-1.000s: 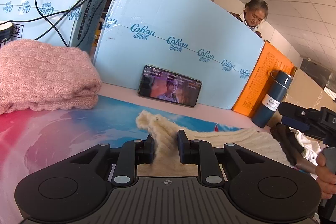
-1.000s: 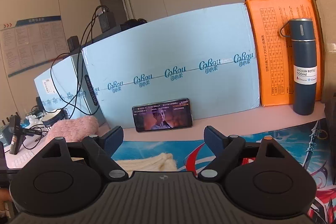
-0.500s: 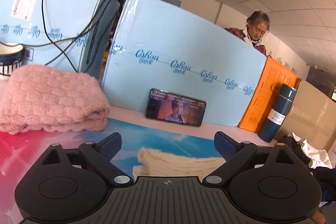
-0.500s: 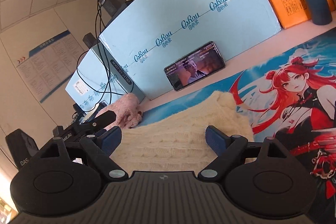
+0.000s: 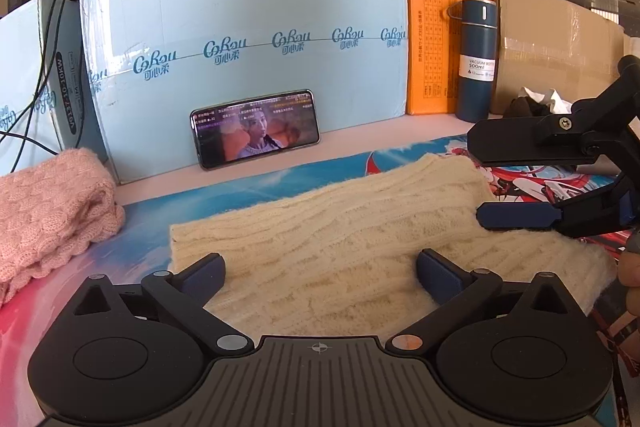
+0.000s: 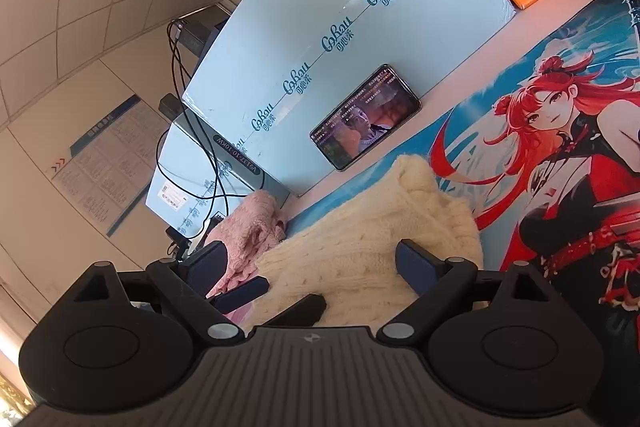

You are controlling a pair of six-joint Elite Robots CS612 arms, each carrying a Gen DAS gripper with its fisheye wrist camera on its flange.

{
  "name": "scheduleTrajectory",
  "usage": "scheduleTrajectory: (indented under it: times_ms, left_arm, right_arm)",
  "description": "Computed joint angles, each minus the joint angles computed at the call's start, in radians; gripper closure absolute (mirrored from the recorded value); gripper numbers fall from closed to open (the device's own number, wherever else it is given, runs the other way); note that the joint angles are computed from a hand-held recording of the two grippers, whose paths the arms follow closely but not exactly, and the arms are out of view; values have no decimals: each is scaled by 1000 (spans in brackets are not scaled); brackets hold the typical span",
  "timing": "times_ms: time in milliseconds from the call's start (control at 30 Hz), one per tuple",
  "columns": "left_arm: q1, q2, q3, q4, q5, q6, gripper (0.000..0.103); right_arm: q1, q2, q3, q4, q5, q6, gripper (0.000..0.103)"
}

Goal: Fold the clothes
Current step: 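Open both grippers and release the folded sweater on the mat, then grasp the folded sweater with the right gripper while the left gripper grasps it too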

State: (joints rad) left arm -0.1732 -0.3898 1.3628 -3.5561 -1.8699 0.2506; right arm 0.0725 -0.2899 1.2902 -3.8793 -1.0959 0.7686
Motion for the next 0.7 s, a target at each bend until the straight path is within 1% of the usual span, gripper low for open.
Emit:
scheduleTrajectory:
  times_ms: [100, 200, 300, 367, 400, 433, 500, 533, 633, 667, 700]
  left_arm:
    - [8, 0, -2, 5, -21, -20, 0]
    - [26, -7, 0, 18, -83, -87, 0]
    - [62, -6, -9, 4, -188, -262, 0]
    - [83, -4, -10, -24, -213, -356, 0]
    - [91, -4, -8, -43, -208, -380, 0]
    - [98, -5, -5, -57, -197, -400, 0]
    - [112, -10, -3, -62, -171, -429, 0]
    - [118, -10, -8, -53, -168, -438, 0]
    - [133, -9, -42, 12, -187, -443, 0]
    - [138, -9, -53, 34, -193, -444, 0]
    - [142, -7, -67, 57, -200, -442, 0]
  right_arm:
    - [-2, 5, -6, -9, 9, 12, 10]
    - [-6, 12, -10, -34, 26, 29, 7]
    - [-9, 13, -8, -52, 34, 39, 5]
    - [-12, 12, -4, -76, 35, 48, 4]
    - [-12, 11, 2, -97, 30, 55, 3]
    - [-13, 10, 8, -118, 24, 61, 3]
    - [-9, -5, 38, -153, -18, 57, 1]
    - [-7, -14, 60, -180, -43, 56, 0]
    - [-9, -46, 130, -224, -59, 40, 0]
    - [-9, -63, 161, -216, -68, 30, 0]
    - [-7, -88, 198, -171, -89, 22, 0]
